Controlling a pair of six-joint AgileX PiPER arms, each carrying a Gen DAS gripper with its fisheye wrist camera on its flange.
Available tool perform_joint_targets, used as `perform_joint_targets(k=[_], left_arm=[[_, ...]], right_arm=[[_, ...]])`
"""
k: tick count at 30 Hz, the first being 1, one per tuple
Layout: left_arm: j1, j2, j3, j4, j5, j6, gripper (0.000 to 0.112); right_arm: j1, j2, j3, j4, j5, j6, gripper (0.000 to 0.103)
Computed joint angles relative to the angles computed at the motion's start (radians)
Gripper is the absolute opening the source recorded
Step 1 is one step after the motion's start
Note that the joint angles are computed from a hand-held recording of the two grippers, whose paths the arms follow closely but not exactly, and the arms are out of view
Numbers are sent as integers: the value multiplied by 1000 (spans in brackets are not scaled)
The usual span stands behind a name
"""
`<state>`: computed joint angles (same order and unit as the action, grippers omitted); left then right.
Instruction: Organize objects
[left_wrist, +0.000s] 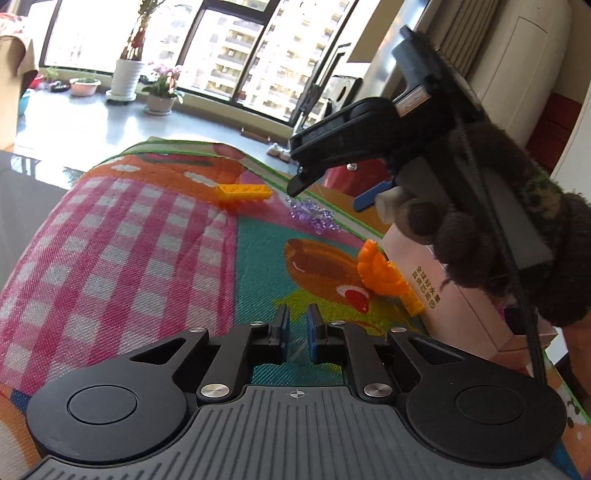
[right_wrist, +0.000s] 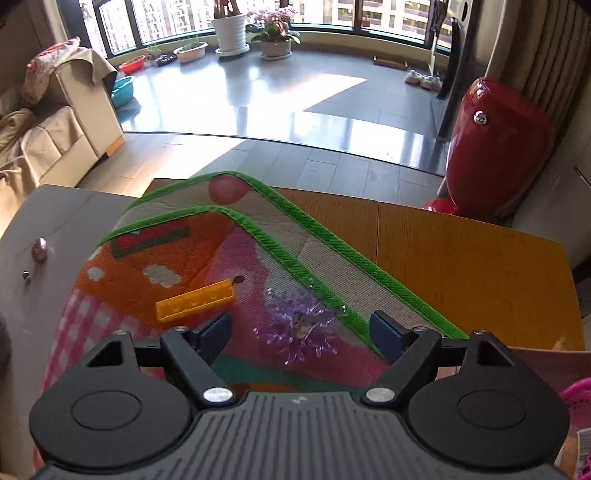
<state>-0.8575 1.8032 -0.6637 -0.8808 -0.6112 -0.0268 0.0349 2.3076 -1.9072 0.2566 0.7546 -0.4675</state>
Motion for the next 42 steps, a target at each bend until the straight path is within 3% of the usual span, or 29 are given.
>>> perform_joint_targets(k=[3,5,6,7,12,18,23,29,32,37,39,42], left_arm=[[11,-4,10,31,5,-59,12],[13,-6,12,30,6,-68,12],[12,-7,12,28,9,-68,12],[10,-6,10,19,9,-59,12],[-1,-9,7,-15,7,-26,12],[-3,-10,4,-27,9,-12,12],[-1,-10,5,-24,11,-27,12],[-18,-4,-12,-96,9,46,12],[-29,-2,-27,-154,11,111,12],[-33,-17,-88,-282,44,296,15],[-8,-32,-116,-215,81,292,15],[88,-14,-211,-31,212,174,15]], right_arm=[[11,99,-144,-52,81,90,78],[7,90,-125,-42,68,80,69],[8,73,-99,-44,52,57,59],[3,59,-83,-27,59,24,59],[-39,-101,139,93,21,-159,58],[-149,-350,426,287,66,-473,58],[-269,-482,542,356,193,-638,58],[-364,-534,650,291,325,-785,59],[-409,-583,716,329,308,-890,60],[-522,-602,663,488,351,-981,73],[-566,-591,623,560,352,-995,77],[-616,-543,540,633,355,-972,80]])
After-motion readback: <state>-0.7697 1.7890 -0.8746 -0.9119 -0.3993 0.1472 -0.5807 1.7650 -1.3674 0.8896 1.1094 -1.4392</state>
